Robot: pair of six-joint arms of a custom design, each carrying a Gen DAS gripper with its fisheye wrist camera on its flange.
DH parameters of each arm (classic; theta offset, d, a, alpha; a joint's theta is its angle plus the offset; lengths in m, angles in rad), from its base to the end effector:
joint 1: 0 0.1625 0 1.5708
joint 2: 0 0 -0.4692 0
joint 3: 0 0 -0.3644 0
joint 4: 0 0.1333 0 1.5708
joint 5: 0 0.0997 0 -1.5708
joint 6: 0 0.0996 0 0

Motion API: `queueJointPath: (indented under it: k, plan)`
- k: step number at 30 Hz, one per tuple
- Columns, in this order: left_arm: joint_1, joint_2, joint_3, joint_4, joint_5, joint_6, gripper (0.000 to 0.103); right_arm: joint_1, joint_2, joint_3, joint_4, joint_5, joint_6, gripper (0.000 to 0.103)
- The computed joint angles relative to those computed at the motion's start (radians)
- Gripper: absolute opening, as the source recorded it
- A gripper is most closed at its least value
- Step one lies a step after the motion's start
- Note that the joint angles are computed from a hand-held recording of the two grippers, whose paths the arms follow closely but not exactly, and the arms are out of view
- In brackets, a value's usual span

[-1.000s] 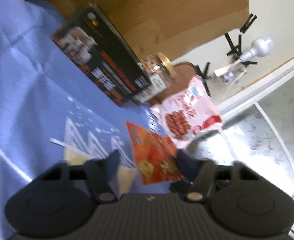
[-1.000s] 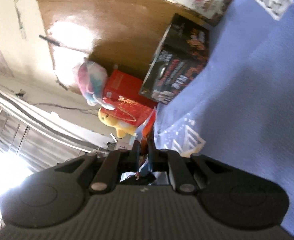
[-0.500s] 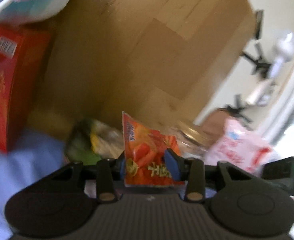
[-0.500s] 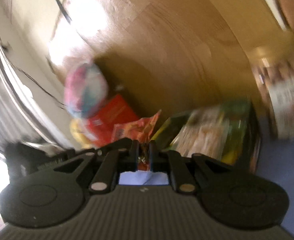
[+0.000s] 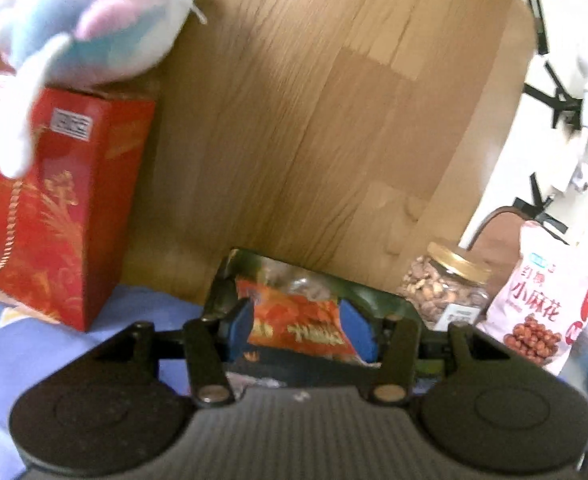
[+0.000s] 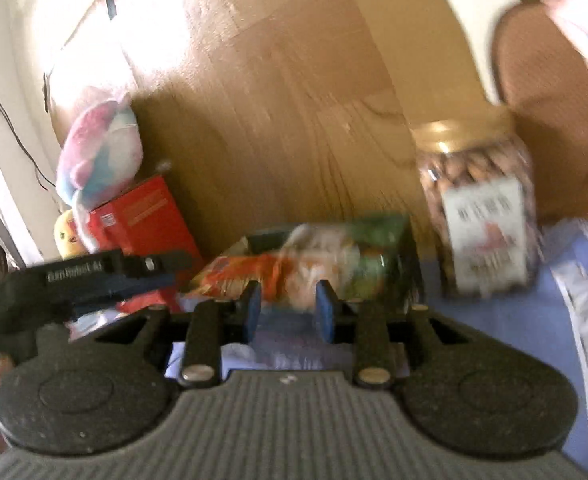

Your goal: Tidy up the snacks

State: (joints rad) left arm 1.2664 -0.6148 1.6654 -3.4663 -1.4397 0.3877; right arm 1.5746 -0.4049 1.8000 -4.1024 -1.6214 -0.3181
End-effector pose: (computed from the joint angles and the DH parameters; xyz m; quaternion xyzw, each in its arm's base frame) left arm -0.0715 -0.7159 0.1260 0.2834 0.8653 -0.4063 0.0767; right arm 0.1306 -0.6267 0.0371 0.1216 -0.8339 0.5280 0.1053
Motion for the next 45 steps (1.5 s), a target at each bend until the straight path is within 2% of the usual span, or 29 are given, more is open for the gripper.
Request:
queueJointPath:
  k: [3, 6, 9, 14, 16, 18, 20, 22, 27, 38, 45]
  plan:
    - [-0.011, -0.033, 0.081, -0.042, 0.019, -0.006, 0.049, -0.010, 0.004, 0.100, -0.089, 0.006, 0.052, 0.034]
    - [-0.030, -0.060, 0.186, -0.122, 0.071, 0.041, 0.051, -0.008, 0.021, 0.168, -0.155, -0.013, 0.085, 0.034]
    - [-0.051, -0.065, 0.273, -0.205, 0.120, 0.065, 0.056, 0.001, 0.044, 0.219, -0.226, -0.044, 0.106, 0.034]
    - [-0.070, -0.084, 0.373, -0.253, 0.166, 0.063, 0.060, 0.013, 0.063, 0.277, -0.284, -0.076, 0.133, 0.036]
    - [-0.074, -0.092, 0.402, -0.264, 0.180, 0.061, 0.064, 0.022, 0.069, 0.289, -0.306, -0.076, 0.136, 0.036]
    - [-0.079, -0.099, 0.426, -0.274, 0.194, 0.055, 0.077, 0.029, 0.076, 0.302, -0.331, -0.066, 0.133, 0.036]
    - [-0.082, -0.105, 0.449, -0.292, 0.206, 0.053, 0.079, 0.033, 0.081, 0.311, -0.351, -0.054, 0.131, 0.042]
    - [-0.085, -0.110, 0.465, -0.300, 0.219, 0.054, 0.080, 0.036, 0.091, 0.323, -0.383, -0.044, 0.130, 0.043]
    - [-0.092, -0.116, 0.505, -0.342, 0.251, 0.046, 0.103, 0.045, 0.107, 0.340, -0.421, -0.042, 0.134, 0.043]
    - [-0.131, -0.103, 0.544, -0.392, 0.377, 0.045, 0.103, 0.063, 0.130, 0.368, -0.485, -0.051, 0.153, 0.044]
    - [-0.144, -0.077, 0.544, -0.460, 0.441, 0.060, 0.103, 0.067, 0.135, 0.372, -0.504, -0.054, 0.160, 0.049]
